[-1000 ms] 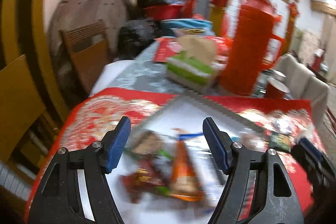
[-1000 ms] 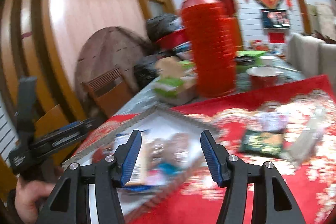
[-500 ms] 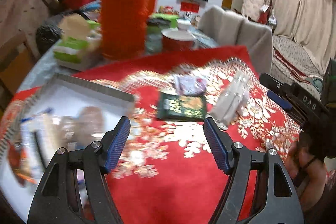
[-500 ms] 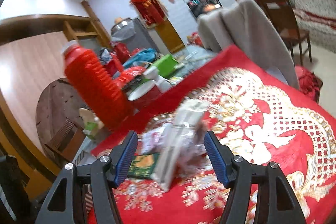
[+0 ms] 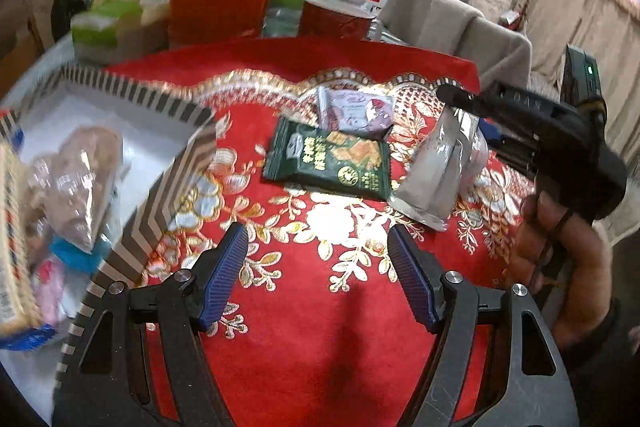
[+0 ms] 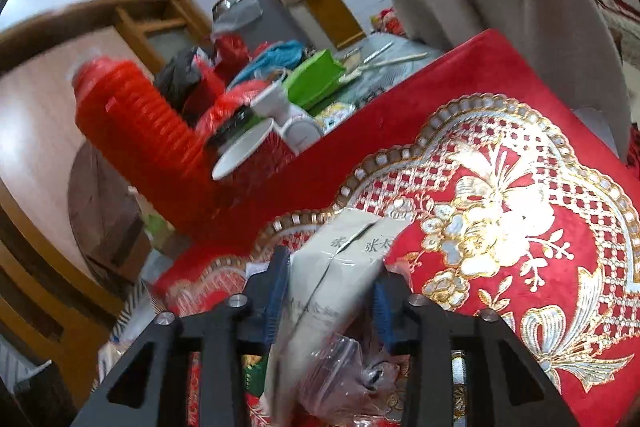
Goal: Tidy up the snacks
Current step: 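Grasp a white stick packet with the right tool and lift it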
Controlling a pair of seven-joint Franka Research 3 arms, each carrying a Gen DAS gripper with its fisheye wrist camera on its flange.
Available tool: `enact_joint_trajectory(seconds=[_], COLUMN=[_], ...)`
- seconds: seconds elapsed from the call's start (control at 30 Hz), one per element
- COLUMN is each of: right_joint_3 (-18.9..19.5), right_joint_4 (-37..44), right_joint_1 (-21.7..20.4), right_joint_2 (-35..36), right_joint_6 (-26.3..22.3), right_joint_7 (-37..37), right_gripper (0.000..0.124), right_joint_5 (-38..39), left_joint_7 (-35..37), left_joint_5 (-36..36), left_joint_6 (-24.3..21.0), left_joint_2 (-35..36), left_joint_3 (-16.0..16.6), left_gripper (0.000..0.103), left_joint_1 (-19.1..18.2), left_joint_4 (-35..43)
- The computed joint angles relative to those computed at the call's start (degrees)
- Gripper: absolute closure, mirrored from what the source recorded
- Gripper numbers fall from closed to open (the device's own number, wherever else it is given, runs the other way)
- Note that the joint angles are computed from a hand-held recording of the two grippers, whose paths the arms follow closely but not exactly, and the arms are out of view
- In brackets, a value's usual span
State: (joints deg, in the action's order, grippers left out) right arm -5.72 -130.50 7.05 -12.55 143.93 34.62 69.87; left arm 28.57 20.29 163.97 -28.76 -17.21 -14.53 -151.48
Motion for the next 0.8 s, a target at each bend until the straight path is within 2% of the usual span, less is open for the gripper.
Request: enact_joint_trajectory(seconds=[0.03,0.17,0.33,0.53,0.63,0.7,0.73,0.8], right_joint_3=[0.2,-1.0,-4.0,-7.6,-8.2,-9.1,-8.8,-7.0], right_joint_4=[-0.4,-3.1,-7.1,-11.6,-12.7,-13.0,-13.3,-15.2], right_joint_1=[0.1,0.3,-1.6,-4.9,-6.5,-7.8,-8.6,-10.7], right_joint_2=[-0.3,-3.3,-8.8,-14.7,-15.7,-15.6,-15.8,-17.9], right_joint_6=[0.8,0.8,-4.1,-10.0,-13.0,-17.9,-18.6,-17.0], right_joint_7=[-1.0,-4.8,-5.3,-3.2,-0.4,2.5,3.7,7.9], right_gripper=[0.099,0.101,0.103,0.104,0.103,0.101,0.097,0.085], right_joint_5=[0.4,4.5,5.1,1.2,-2.7,-7.2,-8.8,-13.3], left_joint_7=[0.3,1.7,2.4,2.0,2.0,2.1,2.2,2.4], left_joint_5=[-0.8,-1.0,-1.2,-0.8,-1.0,-1.1,-1.1,-1.0], left_joint_6=[0.0,0.6,-0.1,-0.7,-0.1,0.0,-0.1,-0.2], left_joint_2=[0.1,0.2,0.6,0.7,0.6,0.6,0.6,0.8], left_joint_3=[0.7,1.1,0.7,0.2,0.5,0.6,0.5,0.5], left_gripper=[0.03,0.03,0.03,0.03,0.03,0.03,0.029,0.029], left_joint_1=[-0.7,-1.5,-1.4,-0.9,-1.1,-1.2,-1.2,-1.2], left_joint_4=[-0.2,-0.1,0.5,0.7,0.3,0.2,0.3,0.5])
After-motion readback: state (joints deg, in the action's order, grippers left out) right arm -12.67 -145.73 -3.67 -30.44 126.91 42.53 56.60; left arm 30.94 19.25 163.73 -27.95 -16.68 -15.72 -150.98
